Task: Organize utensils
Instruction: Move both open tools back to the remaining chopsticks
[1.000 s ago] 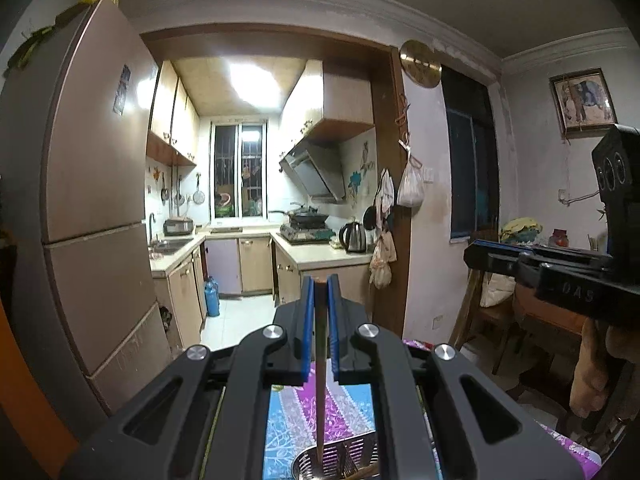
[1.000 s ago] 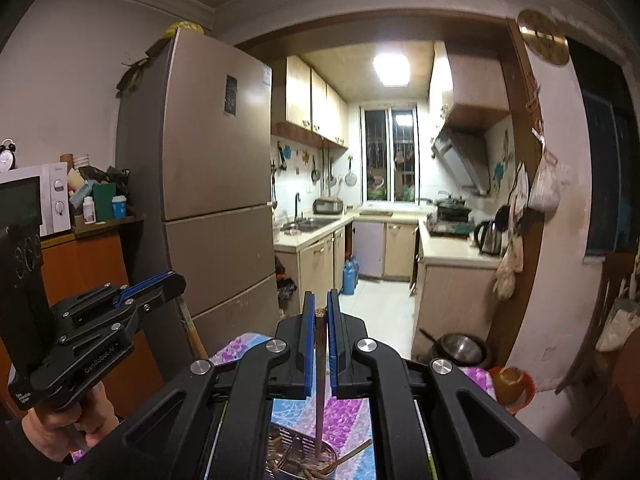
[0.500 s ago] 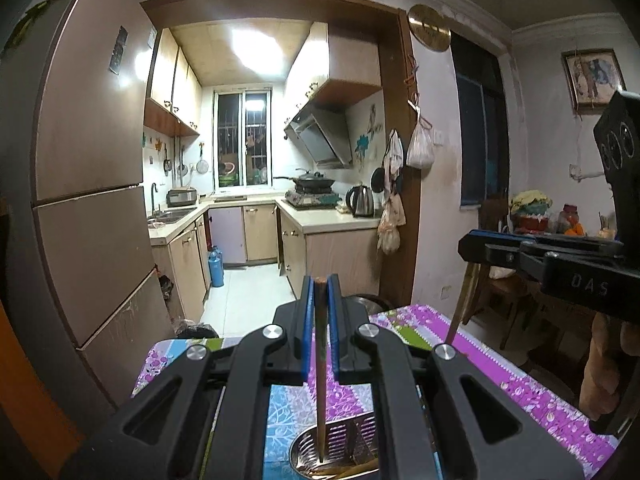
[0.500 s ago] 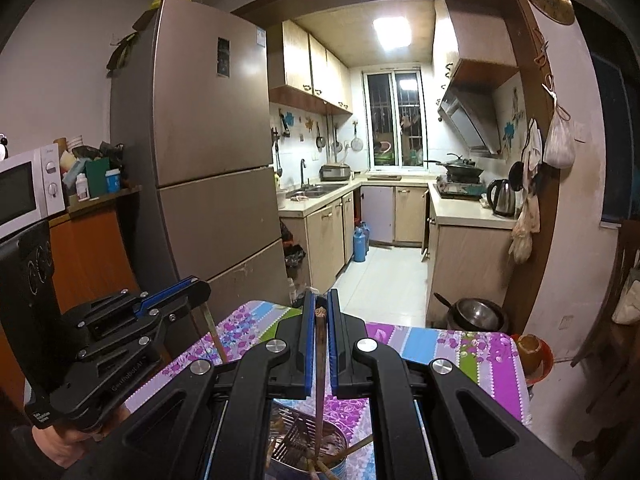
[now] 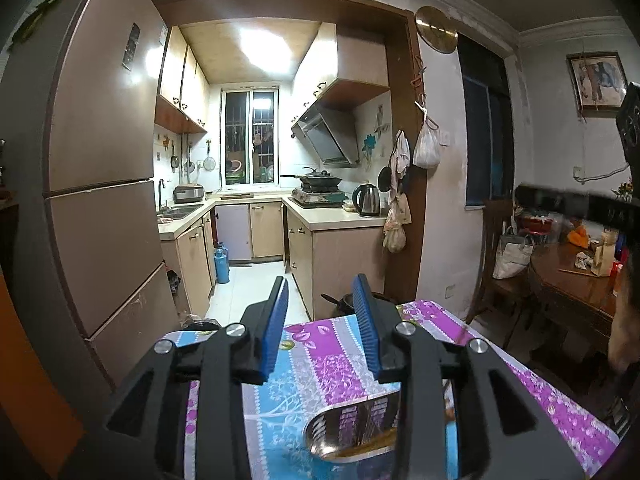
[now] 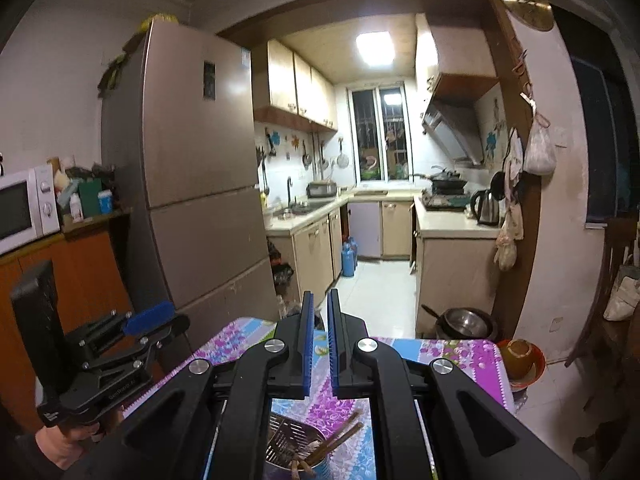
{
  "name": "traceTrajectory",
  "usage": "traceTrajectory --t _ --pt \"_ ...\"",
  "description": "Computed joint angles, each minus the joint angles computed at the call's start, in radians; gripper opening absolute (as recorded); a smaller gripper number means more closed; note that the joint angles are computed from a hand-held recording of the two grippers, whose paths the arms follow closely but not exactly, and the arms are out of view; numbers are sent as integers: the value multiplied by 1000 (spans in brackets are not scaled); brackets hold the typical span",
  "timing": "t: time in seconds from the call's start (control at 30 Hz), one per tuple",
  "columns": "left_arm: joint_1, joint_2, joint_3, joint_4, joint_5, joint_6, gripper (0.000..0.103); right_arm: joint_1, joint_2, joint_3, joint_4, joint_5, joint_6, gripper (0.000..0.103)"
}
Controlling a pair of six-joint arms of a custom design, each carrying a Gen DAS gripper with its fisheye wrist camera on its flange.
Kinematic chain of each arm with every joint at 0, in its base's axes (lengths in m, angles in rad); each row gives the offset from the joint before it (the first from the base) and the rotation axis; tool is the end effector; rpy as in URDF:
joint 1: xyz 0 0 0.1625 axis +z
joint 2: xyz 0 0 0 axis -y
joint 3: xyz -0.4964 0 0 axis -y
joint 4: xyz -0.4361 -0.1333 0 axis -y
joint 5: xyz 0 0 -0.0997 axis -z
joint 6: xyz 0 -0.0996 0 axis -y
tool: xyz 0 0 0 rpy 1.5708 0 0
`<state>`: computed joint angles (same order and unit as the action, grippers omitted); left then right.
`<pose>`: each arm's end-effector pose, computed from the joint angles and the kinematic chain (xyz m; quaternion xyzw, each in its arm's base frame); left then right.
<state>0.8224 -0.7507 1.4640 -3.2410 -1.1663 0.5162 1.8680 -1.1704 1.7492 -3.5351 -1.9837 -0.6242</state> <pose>-0.4350 -0.7219 0.2445 0.4393 0.7561 -0.4686 0.1249 0.2845 -0.6100 0.4623 0.2176 -0.7328 0.5911 0.2574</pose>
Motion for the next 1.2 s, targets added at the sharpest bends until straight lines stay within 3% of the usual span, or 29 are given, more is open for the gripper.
traceTrajectory --t 0.1,0.17,0.33,0.47,0.57,0.77,0.93,1.2 --pt "-5 -88 138 -77 -17 22 55 20 -47 83 -78 1 -44 15" --pt "-10 -161 264 -146 -26 57 60 39 -88 189 -169 1 -89 22" --pt "-11 -309 540 -227 -24 104 64 48 -126 476 -394 -3 -107 27" --pt "14 -375 718 -235 9 79 64 23 -23 682 -623 -30 -57 27" --pt "48 -389 774 -198 7 29 64 -2 117 785 -771 -62 48 27" --pt "90 -376 811 -177 22 -24 64 6 289 814 -846 -105 150 27" --pt "93 -359 837 -234 21 -21 64 48 378 773 -851 -130 150 27" --pt "108 -350 873 -242 -7 17 64 49 480 696 -881 -222 153 22"
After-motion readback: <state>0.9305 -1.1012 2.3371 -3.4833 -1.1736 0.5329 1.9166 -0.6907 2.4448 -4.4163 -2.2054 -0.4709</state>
